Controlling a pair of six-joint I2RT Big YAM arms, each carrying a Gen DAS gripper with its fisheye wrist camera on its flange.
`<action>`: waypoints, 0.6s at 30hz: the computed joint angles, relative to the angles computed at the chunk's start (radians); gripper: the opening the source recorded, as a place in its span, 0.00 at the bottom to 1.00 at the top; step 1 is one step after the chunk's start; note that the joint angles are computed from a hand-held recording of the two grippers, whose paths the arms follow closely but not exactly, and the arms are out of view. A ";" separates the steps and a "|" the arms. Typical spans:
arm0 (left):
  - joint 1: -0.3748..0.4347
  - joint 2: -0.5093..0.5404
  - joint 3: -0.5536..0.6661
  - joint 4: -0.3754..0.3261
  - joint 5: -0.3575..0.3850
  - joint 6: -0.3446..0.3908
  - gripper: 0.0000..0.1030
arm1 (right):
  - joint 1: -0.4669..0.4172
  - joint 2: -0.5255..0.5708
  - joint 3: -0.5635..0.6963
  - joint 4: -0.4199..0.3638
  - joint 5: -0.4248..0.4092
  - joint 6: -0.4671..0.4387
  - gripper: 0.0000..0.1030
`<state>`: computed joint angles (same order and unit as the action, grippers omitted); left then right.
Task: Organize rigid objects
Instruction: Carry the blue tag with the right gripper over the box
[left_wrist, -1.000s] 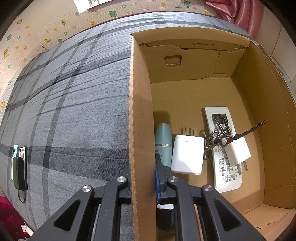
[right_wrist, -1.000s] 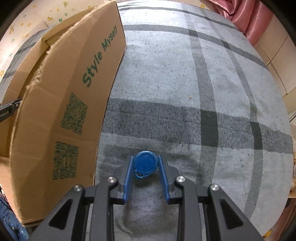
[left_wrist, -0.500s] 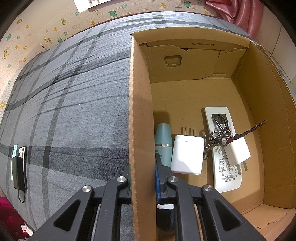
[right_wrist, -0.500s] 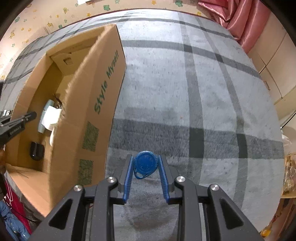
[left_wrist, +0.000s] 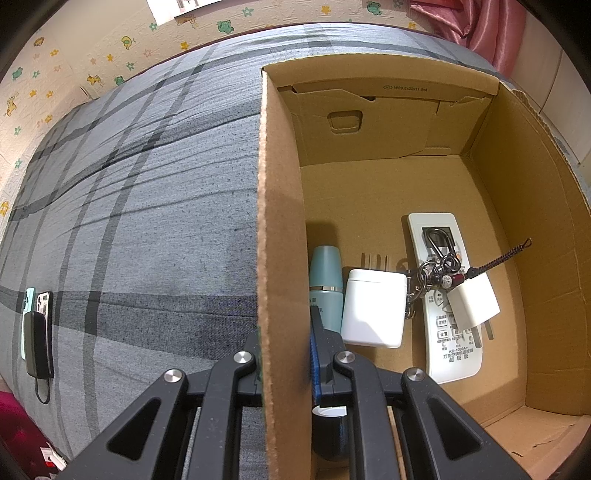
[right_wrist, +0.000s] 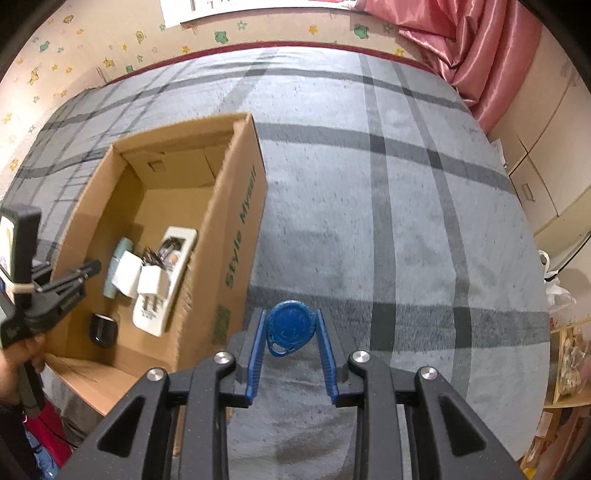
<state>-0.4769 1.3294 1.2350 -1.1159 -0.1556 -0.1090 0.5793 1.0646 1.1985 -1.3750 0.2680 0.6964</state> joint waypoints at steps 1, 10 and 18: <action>0.000 0.000 0.001 -0.001 0.001 0.000 0.13 | 0.000 0.003 0.004 0.003 0.000 -0.003 0.28; -0.002 0.001 0.001 -0.001 0.000 -0.002 0.13 | 0.017 0.063 0.097 0.013 0.011 -0.036 0.28; -0.002 0.002 -0.001 0.003 0.003 -0.003 0.13 | 0.045 0.139 0.155 0.053 -0.014 -0.054 0.28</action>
